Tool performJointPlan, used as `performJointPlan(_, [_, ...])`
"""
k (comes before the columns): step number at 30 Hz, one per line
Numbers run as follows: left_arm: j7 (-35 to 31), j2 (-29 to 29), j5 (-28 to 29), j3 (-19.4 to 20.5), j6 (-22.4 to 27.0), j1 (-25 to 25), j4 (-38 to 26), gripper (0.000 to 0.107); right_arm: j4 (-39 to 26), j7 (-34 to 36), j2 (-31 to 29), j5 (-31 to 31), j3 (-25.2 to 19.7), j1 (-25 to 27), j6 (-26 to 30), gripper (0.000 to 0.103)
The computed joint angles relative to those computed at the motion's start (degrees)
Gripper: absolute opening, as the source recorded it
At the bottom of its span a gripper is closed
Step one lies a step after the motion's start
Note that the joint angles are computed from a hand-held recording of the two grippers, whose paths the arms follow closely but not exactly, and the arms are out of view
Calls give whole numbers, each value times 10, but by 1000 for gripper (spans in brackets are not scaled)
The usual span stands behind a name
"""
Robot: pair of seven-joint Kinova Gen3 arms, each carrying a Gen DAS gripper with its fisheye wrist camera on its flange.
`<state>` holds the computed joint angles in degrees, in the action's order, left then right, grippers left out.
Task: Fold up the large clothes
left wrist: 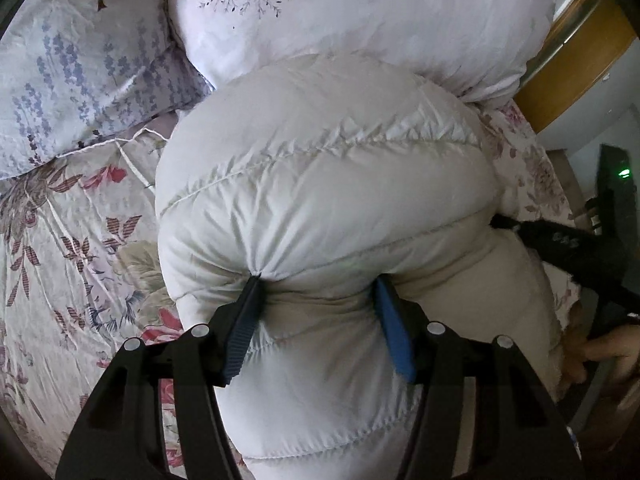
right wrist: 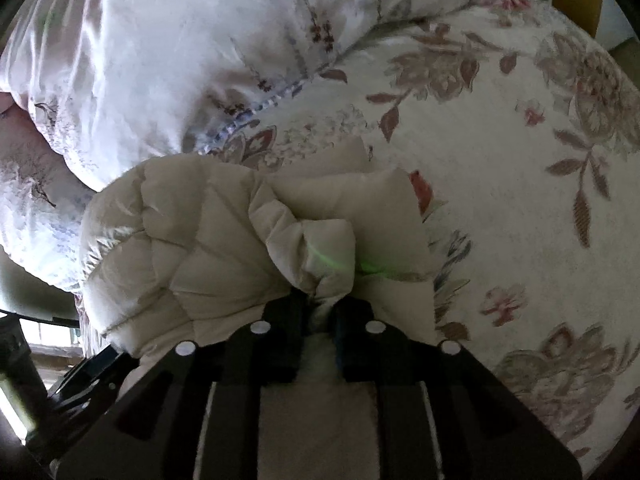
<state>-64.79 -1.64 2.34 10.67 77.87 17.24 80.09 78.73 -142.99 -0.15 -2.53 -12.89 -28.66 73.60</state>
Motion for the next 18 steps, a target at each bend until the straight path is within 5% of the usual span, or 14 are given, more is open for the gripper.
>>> performJointPlan(4, [-2, -1, 4, -2, 2, -2, 0, 61, -14, -11, -38, 51, -15, -11, 8, 30])
performJointPlan(9, [-6, 3, 4, -1, 5, -2, -4, 61, -1, 62, -82, -6, -21, -4, -20, 29])
performJointPlan(11, [-10, -1, 4, -4, 7, -4, -2, 61, -1, 77, -75, -21, -21, -10, -13, 27])
performJointPlan(13, [-11, -1, 5, -3, 5, -4, -1, 61, -6, 68, -54, -1, -42, -8, 20, 13])
performJointPlan(18, [-29, -28, 38, -14, -8, -14, -2, 61, 32, 46, -36, 13, -35, -13, 20, 5])
